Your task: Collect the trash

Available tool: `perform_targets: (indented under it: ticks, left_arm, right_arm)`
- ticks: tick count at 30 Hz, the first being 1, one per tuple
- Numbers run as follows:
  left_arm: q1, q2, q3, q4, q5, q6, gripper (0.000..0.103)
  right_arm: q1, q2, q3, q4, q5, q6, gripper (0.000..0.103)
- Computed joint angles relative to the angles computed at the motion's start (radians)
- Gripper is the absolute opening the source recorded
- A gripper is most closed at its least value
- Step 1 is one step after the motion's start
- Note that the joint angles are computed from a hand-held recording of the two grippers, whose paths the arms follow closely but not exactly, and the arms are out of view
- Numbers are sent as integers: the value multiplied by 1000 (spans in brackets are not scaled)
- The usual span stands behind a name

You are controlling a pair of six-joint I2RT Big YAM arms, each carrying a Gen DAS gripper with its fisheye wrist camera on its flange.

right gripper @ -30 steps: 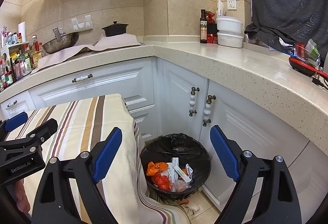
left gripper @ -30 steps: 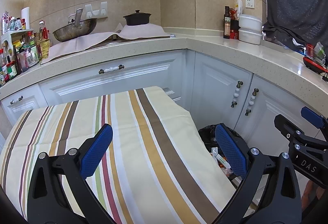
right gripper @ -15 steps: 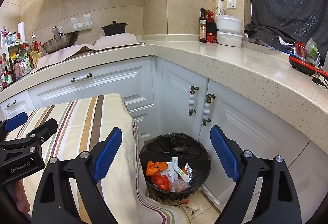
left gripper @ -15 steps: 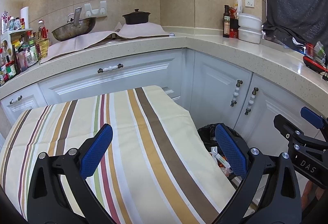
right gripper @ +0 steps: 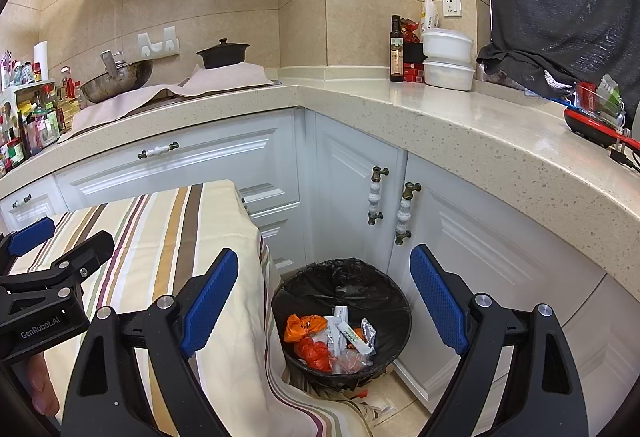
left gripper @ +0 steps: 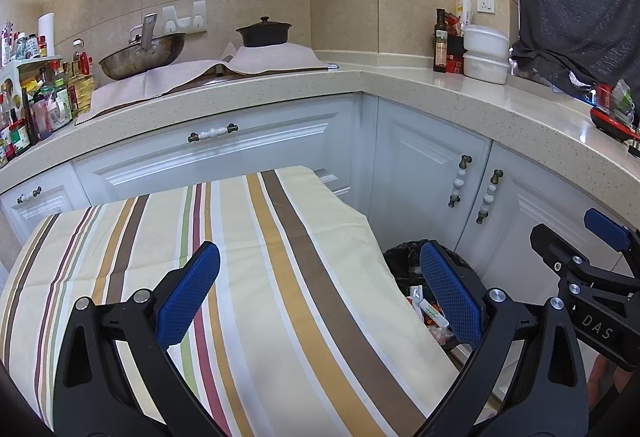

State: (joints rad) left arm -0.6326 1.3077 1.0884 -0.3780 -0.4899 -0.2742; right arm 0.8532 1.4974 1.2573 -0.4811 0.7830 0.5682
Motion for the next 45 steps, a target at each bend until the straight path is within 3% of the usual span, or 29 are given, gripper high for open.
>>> perform_targets:
  ticks: [45]
  left_arm:
    - [-20, 21, 7, 22, -24, 9, 98]
  right_arm:
    - [-4, 3, -7, 6, -6, 1, 85]
